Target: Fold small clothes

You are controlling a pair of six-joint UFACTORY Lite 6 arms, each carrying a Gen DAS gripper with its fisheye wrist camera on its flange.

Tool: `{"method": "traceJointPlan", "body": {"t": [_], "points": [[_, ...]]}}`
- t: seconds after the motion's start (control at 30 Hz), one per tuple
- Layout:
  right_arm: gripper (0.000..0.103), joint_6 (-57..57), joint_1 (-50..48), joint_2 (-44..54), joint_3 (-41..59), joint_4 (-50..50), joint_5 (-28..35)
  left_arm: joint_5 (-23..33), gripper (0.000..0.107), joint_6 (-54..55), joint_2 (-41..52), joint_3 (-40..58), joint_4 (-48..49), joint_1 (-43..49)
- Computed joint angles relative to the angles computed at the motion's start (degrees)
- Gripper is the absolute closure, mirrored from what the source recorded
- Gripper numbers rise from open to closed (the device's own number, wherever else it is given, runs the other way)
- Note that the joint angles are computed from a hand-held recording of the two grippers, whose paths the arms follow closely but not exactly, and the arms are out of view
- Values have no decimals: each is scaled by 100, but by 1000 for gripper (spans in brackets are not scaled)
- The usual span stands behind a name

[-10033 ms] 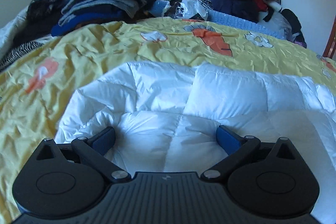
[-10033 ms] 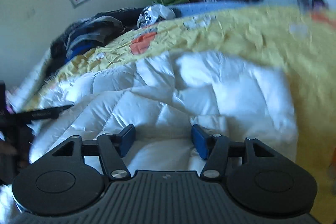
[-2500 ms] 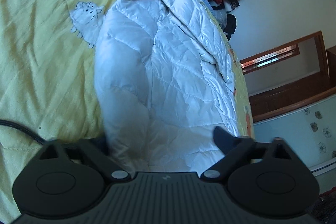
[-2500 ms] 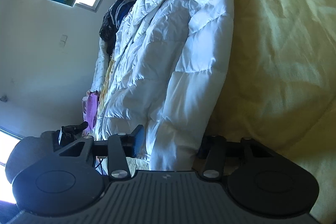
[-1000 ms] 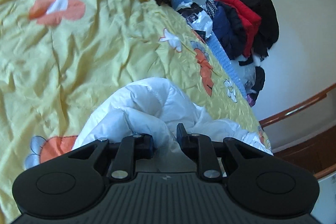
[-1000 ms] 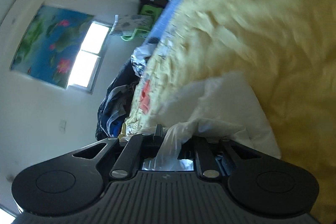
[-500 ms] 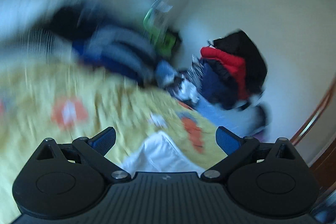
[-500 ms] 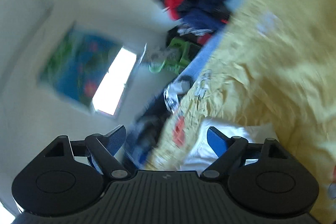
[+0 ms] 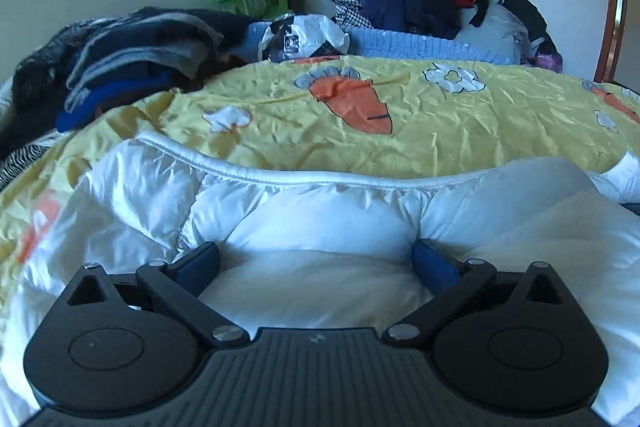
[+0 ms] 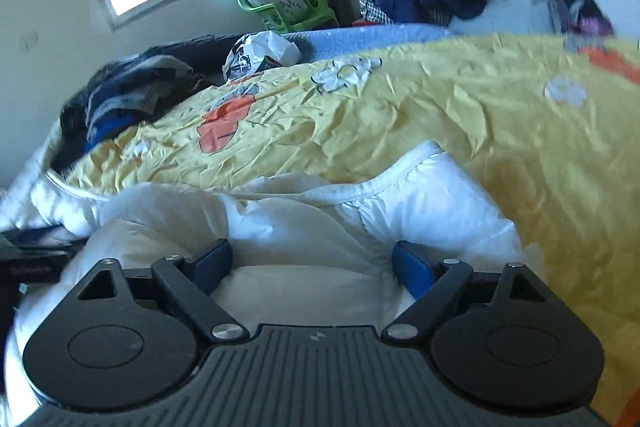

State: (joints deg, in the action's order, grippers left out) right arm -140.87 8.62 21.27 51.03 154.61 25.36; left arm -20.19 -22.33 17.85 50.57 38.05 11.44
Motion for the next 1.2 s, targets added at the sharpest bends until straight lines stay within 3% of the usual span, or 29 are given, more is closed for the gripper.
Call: {"method": "traceJointPlan", "body": {"t": [0.2,0.37,0.43,0.47,0.57,0.67,0.73,0.8,0.87,1.03,1.1,1.17,1.2], "points": [[7,-654,78,320,-63,573,480,-187,4,-354,655,383,128,40],[6,-964,185,182,-14,815,124,-350,4,297,424,91,-415,38],[13,-1231,225,-343,-489,1375,179,-647,4,669,-107,-457,-664,234],[11,-1056,182,-714,-906,1400,430,-827,4,699,-494,-829,-616,411],[10,-127,-154,-2071,-2213,431,1055,-1189,4,87,-1624,-1762,529,1144],[7,213,-235,-3247,-3067,-175,881,-1557,4,-23,-2353,-2456,1404,1747],[6,11,-52,-3622,-3326,-183,588,-1682,4,744,-2421,-2756,1056,1801],[5,-1049,336,-3593,-3367,657,242,-1566,4,1451,-2124,-2761,398,1621],[6,-1761,504,-3133,-3243,1249,171,-1626,4,1197,-1670,-2526,514,1689],[4,-727,5,-2445,-3123,165,781,-1575,4,719,-1075,-2108,726,1697],[4,-1093,93,-2282,-3109,400,882,-2058,4,1105,-729,-2143,499,1787],[4,-963,128,-2352,-3053,358,673,-2004,4,668,-754,-2097,757,1905],[4,-791,211,-2646,-3021,433,238,-1783,4,89,-1002,-2113,1112,2002]]}}
